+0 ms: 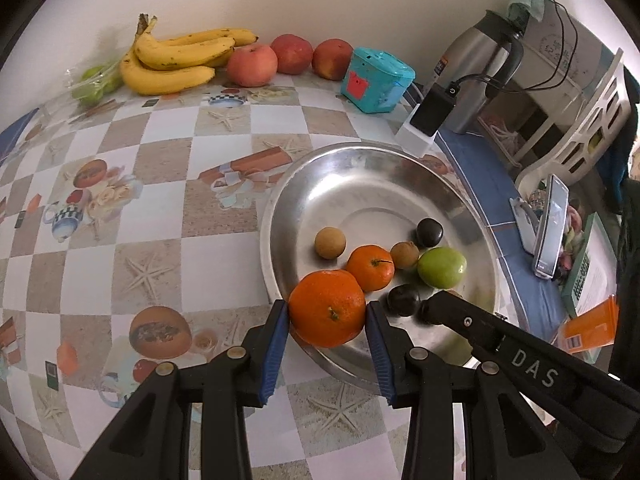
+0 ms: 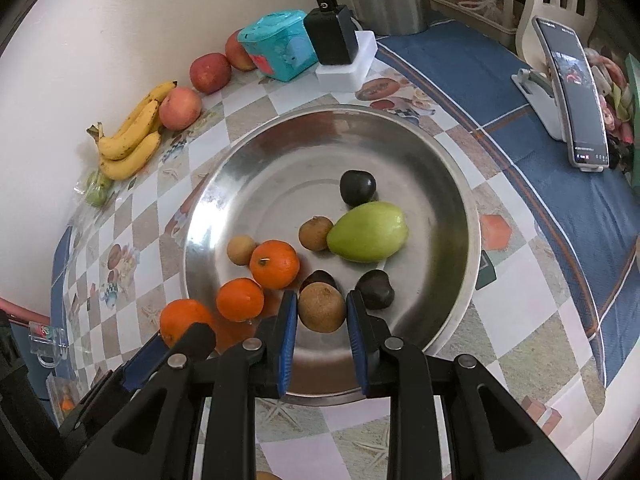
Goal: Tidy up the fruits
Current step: 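Carry the tangerine and kiwi over the steel bowl with both grippers, then open the left gripper to drop the tangerine while the right releases the kiwi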
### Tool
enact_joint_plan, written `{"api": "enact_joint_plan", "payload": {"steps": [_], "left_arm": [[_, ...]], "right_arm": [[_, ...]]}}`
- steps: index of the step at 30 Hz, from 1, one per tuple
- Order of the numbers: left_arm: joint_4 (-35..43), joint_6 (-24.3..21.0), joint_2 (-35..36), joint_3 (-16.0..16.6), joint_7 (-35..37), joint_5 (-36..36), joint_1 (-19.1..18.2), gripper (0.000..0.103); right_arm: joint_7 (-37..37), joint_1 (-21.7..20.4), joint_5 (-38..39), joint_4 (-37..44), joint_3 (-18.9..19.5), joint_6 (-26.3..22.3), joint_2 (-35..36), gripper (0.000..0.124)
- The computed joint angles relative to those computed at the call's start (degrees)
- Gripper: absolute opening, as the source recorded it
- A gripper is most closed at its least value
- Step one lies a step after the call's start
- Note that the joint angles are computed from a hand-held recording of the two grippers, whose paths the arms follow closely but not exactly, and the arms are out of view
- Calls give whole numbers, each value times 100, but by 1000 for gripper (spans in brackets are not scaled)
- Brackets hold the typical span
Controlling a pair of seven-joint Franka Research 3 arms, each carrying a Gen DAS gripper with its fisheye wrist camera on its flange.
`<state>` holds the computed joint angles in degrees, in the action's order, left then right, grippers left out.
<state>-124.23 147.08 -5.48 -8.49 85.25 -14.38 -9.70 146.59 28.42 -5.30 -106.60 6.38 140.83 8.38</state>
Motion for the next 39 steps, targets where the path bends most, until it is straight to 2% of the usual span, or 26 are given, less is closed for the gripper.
{"api": "enact_joint_plan", "payload": {"steps": [6,19,39], "left_arm": [[39,-26,67,2,21,-92,15,42],[157,-261,189,33,236,-857,107,41],[211,-406,168,48,344,-1112,194,44]], "right_arm": [[-75,-20,125,-17,13,-13,-2,26],[-217,-27,385,37,34,-121,38,26],[-322,-19,534,99,23,-183,82,26]]}}
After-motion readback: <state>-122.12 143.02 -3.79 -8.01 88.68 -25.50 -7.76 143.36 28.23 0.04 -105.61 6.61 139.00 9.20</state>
